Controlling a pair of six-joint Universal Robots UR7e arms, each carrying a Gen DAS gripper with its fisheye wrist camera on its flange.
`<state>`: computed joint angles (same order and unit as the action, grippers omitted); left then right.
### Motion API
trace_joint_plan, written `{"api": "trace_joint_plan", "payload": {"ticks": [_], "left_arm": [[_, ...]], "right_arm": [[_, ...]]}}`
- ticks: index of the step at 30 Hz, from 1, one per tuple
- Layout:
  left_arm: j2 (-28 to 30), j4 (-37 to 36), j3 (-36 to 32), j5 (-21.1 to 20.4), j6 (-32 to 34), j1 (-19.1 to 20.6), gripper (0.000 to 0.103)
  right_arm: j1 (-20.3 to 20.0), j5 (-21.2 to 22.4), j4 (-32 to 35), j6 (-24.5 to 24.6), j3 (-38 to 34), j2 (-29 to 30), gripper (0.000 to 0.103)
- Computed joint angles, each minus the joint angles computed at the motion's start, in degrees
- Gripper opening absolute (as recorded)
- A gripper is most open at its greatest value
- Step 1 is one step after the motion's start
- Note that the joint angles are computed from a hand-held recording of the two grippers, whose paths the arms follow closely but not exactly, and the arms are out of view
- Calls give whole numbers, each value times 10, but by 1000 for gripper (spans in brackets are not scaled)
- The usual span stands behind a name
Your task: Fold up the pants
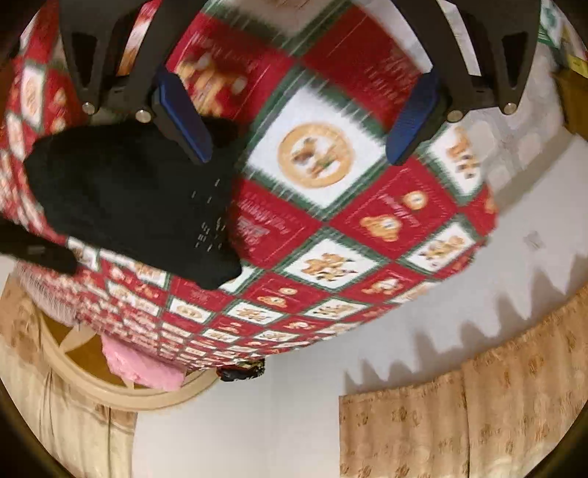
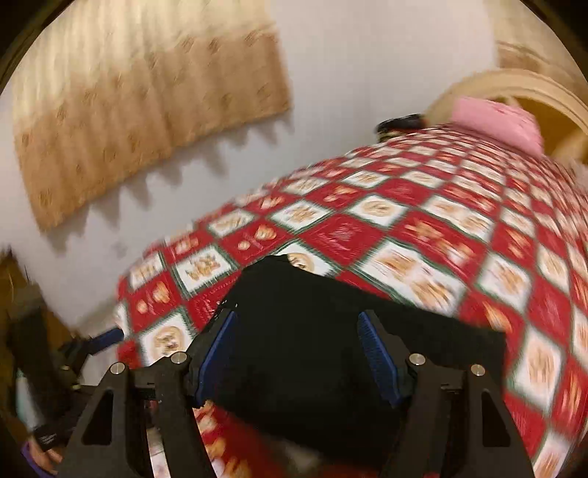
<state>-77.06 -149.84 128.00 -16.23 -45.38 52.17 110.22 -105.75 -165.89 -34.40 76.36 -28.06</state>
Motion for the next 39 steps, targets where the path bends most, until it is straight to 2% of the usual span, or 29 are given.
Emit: {"api": "trace_joint_plan", "payload": {"ticks": [2,3,4,5,6,7,8,10,11,13,17,20,23,28,31,33,34,35,37,38,39], "left_arm": [[20,-73,-15,-36,42,19,98],[27,-110,-19,-56,64,26,97],[36,-147,-24,-82,83,35,91],[40,-166,-29,-105,89,43,73],[43,-176,-32,-127,94,50,61],[44,-196,-34,-165,104,60,42],[49,-233,-29,-183,115,63,32],[54,-276,-21,-211,126,64,23],[56,-280,-18,-212,122,62,22],[65,-297,-13,-204,119,54,22],[83,-295,-15,-167,111,44,22],[69,-263,-11,-155,86,43,28],[53,-233,-5,-150,85,38,29],[21,-149,1,-90,74,3,28],[29,-180,-10,-54,134,-11,30],[53,-244,-31,-55,212,-7,42],[65,-261,-44,-62,238,-3,54],[79,-274,-58,-72,263,3,60],[107,-287,-87,-87,295,20,60],[116,-259,-100,-87,278,28,60],[125,-238,-117,-94,270,40,60]], "right_arm": [[10,-40,18,-36,-64,49,69],[12,-45,36,-45,-88,65,68],[13,-48,58,-56,-112,80,63],[15,-49,90,-68,-141,96,47],[15,-46,120,-75,-161,106,31],[16,-43,150,-82,-179,115,26],[18,-45,165,-92,-189,122,24],[22,-79,193,-111,-214,144,22],[21,-80,217,-110,-222,151,18],[18,-79,214,-113,-234,165,17],[7,-50,304,-31,-331,206,17],[5,-36,310,-13,-357,221,17],[2,-17,265,-15,-315,202,17],[-14,58,131,17,-137,80,17],[-26,33,56,15,-61,22,17],[-41,4,34,30,-33,-8,17],[-49,-18,17,35,-23,-19,17],[-57,-36,5,37,-19,-26,17],[-68,-62,27,45,-18,-34,17],[-74,-97,64,47,-24,-30,17],[-81,-107,77,41,-19,-31,17]]}}
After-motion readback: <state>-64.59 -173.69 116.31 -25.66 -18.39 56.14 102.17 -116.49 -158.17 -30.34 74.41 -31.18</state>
